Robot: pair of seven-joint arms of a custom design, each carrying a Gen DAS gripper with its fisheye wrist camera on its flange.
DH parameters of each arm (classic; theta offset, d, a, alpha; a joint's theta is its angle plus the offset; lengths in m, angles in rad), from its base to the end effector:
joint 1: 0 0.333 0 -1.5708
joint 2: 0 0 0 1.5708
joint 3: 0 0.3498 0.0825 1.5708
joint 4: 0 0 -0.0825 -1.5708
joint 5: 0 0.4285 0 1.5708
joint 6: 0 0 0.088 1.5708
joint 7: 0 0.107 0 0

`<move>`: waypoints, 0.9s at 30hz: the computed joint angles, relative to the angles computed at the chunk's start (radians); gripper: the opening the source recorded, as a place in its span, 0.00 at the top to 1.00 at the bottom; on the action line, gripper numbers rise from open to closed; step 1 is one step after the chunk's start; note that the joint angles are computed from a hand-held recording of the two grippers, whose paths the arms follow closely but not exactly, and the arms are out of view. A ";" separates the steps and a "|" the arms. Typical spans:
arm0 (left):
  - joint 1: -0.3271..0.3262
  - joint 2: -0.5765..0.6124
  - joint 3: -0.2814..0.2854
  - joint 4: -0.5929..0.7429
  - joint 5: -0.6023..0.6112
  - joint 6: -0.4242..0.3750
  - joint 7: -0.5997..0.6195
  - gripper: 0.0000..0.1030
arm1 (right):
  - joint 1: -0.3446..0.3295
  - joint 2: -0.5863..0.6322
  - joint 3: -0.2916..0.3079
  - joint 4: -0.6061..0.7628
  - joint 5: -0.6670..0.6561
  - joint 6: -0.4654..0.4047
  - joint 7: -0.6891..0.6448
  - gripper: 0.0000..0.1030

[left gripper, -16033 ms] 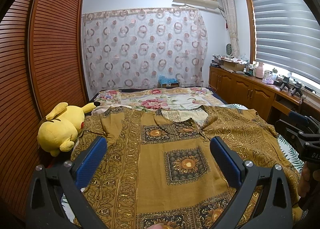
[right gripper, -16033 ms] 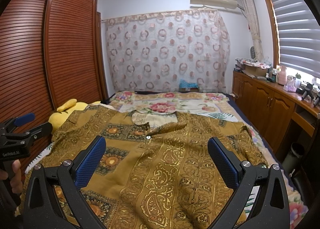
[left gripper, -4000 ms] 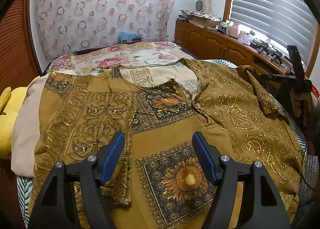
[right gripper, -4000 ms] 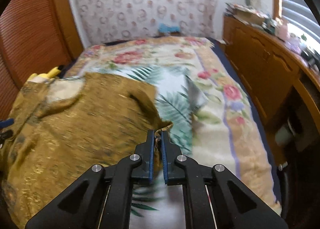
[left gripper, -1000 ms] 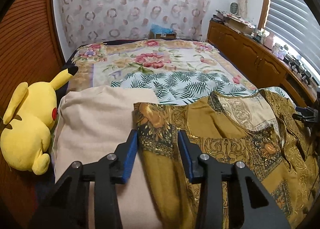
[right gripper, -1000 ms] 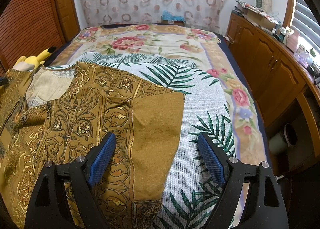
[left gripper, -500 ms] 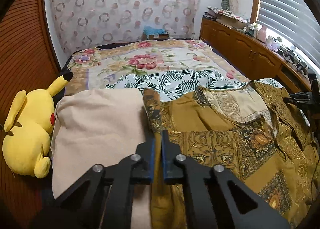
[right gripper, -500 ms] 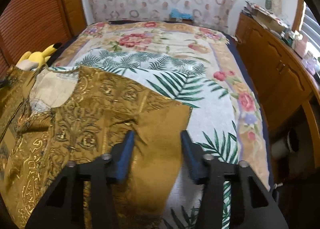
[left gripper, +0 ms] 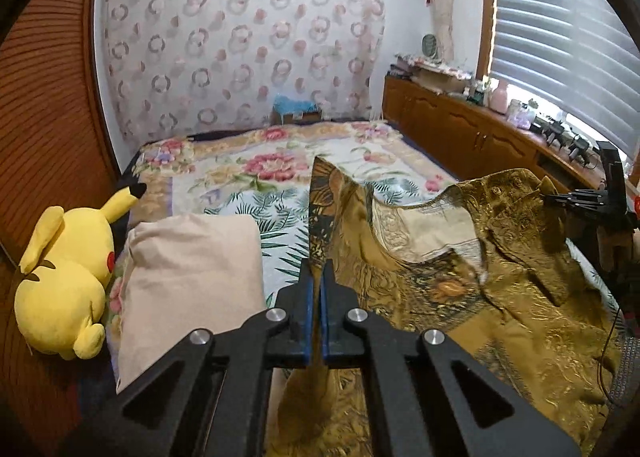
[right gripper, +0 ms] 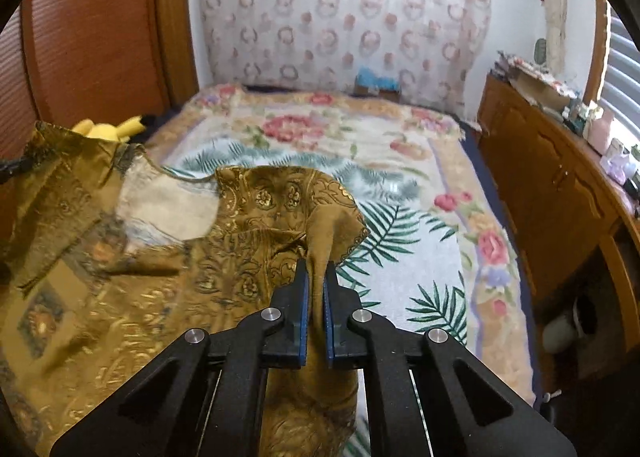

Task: Fold small clothes
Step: 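Grasp the shirt side edge with both tools and lift it toward the body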

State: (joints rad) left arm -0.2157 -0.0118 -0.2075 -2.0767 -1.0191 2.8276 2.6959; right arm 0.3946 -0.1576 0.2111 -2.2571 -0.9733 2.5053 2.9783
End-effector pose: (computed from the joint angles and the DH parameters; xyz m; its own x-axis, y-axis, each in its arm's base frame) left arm 0.5837 -0.2161 0.5153 -0.6524 -0.7557 0.0571 -0.4806 0.3544 -0.8021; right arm 0.4553 0.3266 0.4780 -0.1232 -0.9910 0.0531 -0.6802 0.0453 -0.7316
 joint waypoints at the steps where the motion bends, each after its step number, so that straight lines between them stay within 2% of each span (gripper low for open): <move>1: -0.001 -0.016 0.000 -0.011 -0.019 0.001 0.013 1.00 | 0.002 -0.011 0.006 -0.004 -0.013 -0.001 0.016 0.97; 9: -0.034 -0.155 0.049 -0.146 -0.176 0.005 0.139 1.00 | 0.031 -0.093 0.070 -0.036 -0.076 -0.045 0.117 0.97; 15: -0.062 -0.236 0.086 -0.241 -0.254 0.021 0.199 1.00 | 0.068 -0.153 0.116 -0.071 -0.050 -0.123 0.151 0.97; 21: -0.089 -0.349 0.121 -0.363 -0.360 0.020 0.258 1.00 | 0.105 -0.200 0.161 -0.117 -0.030 -0.163 0.223 0.97; 27: -0.084 -0.451 0.142 -0.491 -0.430 0.013 0.264 1.00 | 0.162 -0.236 0.207 -0.175 0.015 -0.203 0.319 0.97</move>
